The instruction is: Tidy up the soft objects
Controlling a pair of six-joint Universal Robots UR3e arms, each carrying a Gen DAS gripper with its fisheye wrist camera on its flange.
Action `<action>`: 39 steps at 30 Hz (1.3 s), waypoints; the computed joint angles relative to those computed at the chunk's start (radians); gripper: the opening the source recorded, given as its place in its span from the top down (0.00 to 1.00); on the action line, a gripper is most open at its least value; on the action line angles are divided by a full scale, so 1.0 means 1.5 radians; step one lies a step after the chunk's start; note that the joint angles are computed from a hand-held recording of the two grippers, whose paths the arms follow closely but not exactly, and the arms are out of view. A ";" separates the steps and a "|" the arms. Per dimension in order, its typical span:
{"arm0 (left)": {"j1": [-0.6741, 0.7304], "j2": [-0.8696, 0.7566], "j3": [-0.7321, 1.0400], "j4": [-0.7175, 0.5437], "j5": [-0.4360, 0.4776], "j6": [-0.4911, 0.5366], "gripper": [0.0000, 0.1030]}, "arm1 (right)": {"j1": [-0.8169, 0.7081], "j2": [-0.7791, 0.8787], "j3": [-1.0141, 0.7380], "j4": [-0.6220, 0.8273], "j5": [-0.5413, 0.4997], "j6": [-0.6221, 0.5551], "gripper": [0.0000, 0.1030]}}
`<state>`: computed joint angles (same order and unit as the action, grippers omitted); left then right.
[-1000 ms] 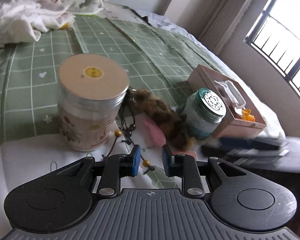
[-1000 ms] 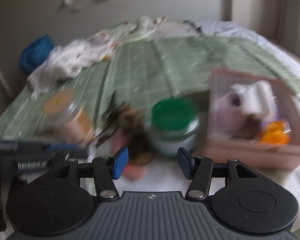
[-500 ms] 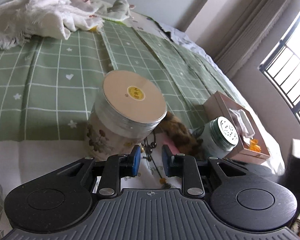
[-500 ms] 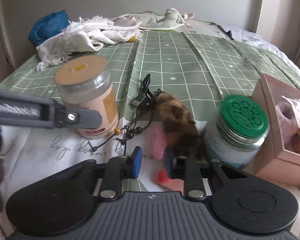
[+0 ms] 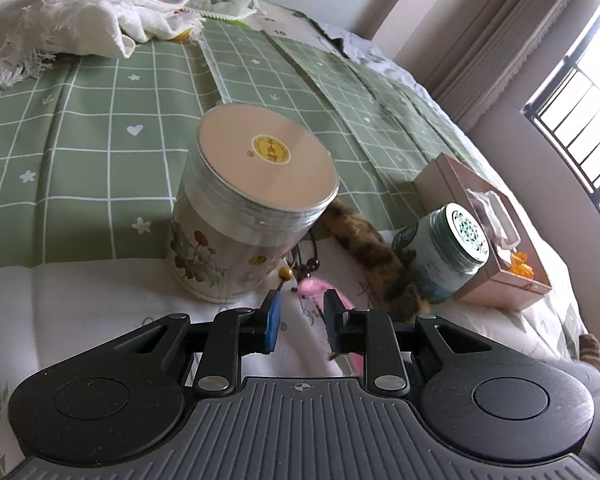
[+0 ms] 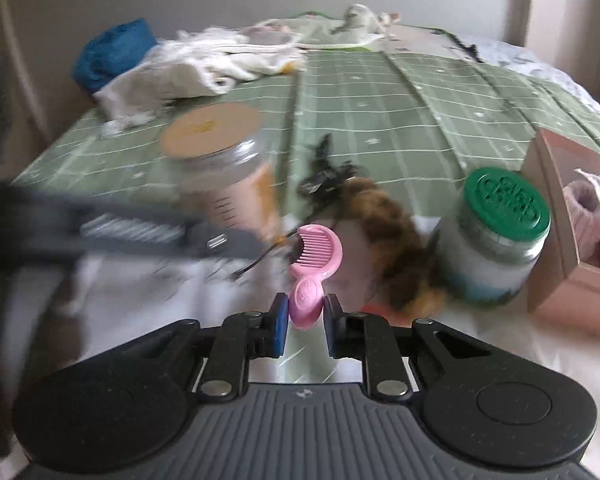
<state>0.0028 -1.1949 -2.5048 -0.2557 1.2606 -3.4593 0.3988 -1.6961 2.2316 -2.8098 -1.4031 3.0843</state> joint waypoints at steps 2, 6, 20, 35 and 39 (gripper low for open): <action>-0.010 -0.005 0.005 -0.005 0.010 0.005 0.75 | 0.004 -0.030 0.016 0.023 0.010 -0.001 0.81; -0.042 -0.036 0.020 -0.001 0.042 0.014 0.75 | 0.009 -0.089 0.053 0.036 -0.011 -0.006 0.73; -0.204 -0.142 0.119 -0.005 0.155 -0.133 0.75 | -0.204 -0.297 0.199 0.038 -0.018 -0.032 0.58; -0.374 -0.261 0.287 -0.099 0.289 -0.069 0.71 | -0.484 -0.556 0.192 0.310 0.148 -0.090 0.48; -0.376 -0.246 0.291 -0.128 0.302 -0.114 0.71 | -0.499 -0.566 0.187 0.326 0.153 -0.087 0.48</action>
